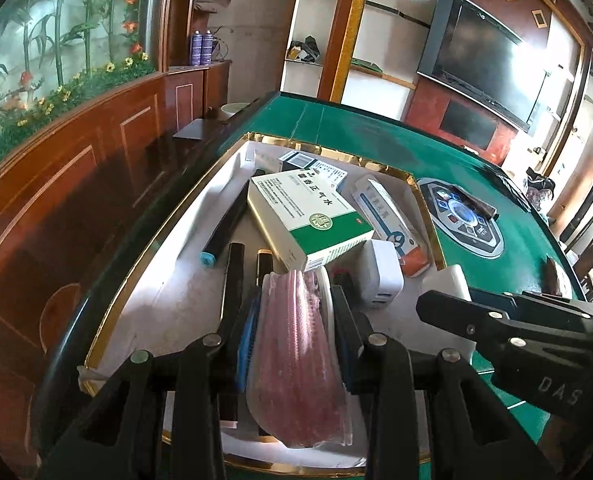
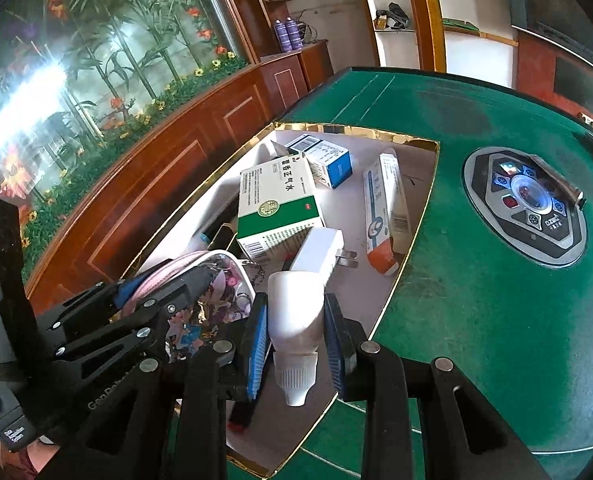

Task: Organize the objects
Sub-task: 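Lower the pouch into the tray with the left tool while the right tool releases the bottle, then move both tools back over the green table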

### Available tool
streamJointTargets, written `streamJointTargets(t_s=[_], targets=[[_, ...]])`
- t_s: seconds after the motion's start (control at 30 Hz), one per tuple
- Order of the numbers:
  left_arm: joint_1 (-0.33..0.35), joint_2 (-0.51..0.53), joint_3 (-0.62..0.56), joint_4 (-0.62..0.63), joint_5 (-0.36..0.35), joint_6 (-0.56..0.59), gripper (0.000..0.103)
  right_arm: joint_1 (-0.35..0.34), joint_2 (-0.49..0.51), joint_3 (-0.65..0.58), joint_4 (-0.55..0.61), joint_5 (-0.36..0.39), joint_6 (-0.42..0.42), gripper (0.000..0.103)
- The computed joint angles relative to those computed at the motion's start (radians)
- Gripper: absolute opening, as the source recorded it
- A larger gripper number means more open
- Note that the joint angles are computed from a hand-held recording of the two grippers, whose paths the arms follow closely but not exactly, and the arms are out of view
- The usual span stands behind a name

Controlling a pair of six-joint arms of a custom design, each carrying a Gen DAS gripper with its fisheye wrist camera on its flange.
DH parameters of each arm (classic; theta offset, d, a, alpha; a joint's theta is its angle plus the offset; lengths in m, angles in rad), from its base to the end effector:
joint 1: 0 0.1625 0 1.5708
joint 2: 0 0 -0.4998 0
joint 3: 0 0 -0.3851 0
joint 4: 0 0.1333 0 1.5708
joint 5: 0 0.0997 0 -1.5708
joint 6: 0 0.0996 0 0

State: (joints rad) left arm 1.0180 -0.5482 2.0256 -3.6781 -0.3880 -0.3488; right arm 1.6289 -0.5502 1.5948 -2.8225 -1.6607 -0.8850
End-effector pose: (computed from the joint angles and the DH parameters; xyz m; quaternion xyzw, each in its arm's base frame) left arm -0.1049 -0.5995 0.0678 -0.0914 0.8028 -0.4624 0.3651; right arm 0.1670 -0.7290 0.0142 0.4472 -0.8873 0.0766 0.0824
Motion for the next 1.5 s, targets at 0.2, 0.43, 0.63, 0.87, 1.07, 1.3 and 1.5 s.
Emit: streamJointTargets(t_s=[0.2, 0.43, 0.63, 0.87, 1.07, 1.3, 1.5], targets=[[-0.006, 0.023, -0.032, 0.014, 0.054, 0.042, 0.033, 0.001, 0.008, 0.007, 0.003, -0.010, -0.010, 0.029], [-0.005, 0.028, -0.047, 0.011, 0.082, 0.058, 0.033, -0.003, 0.020, 0.010, -0.013, -0.026, -0.024, 0.029], [-0.014, 0.046, -0.070, -0.004, 0.139, 0.095, 0.039, -0.007, 0.025, 0.005, -0.005, -0.029, -0.016, 0.030], [-0.027, 0.042, -0.063, -0.090, 0.139, 0.139, 0.086, -0.009, 0.021, 0.003, 0.012, -0.019, -0.008, 0.033], [-0.039, 0.043, -0.073, -0.079, 0.160, 0.137, 0.089, -0.014, 0.007, 0.015, -0.004, 0.002, -0.005, 0.045], [-0.064, 0.047, -0.083, -0.044, 0.196, 0.127, 0.090, -0.028, -0.020, 0.024, -0.030, 0.023, -0.002, 0.053], [-0.087, 0.057, -0.100, 0.015, 0.217, 0.122, 0.091, -0.056, -0.052, 0.018, -0.028, 0.052, 0.028, 0.056]])
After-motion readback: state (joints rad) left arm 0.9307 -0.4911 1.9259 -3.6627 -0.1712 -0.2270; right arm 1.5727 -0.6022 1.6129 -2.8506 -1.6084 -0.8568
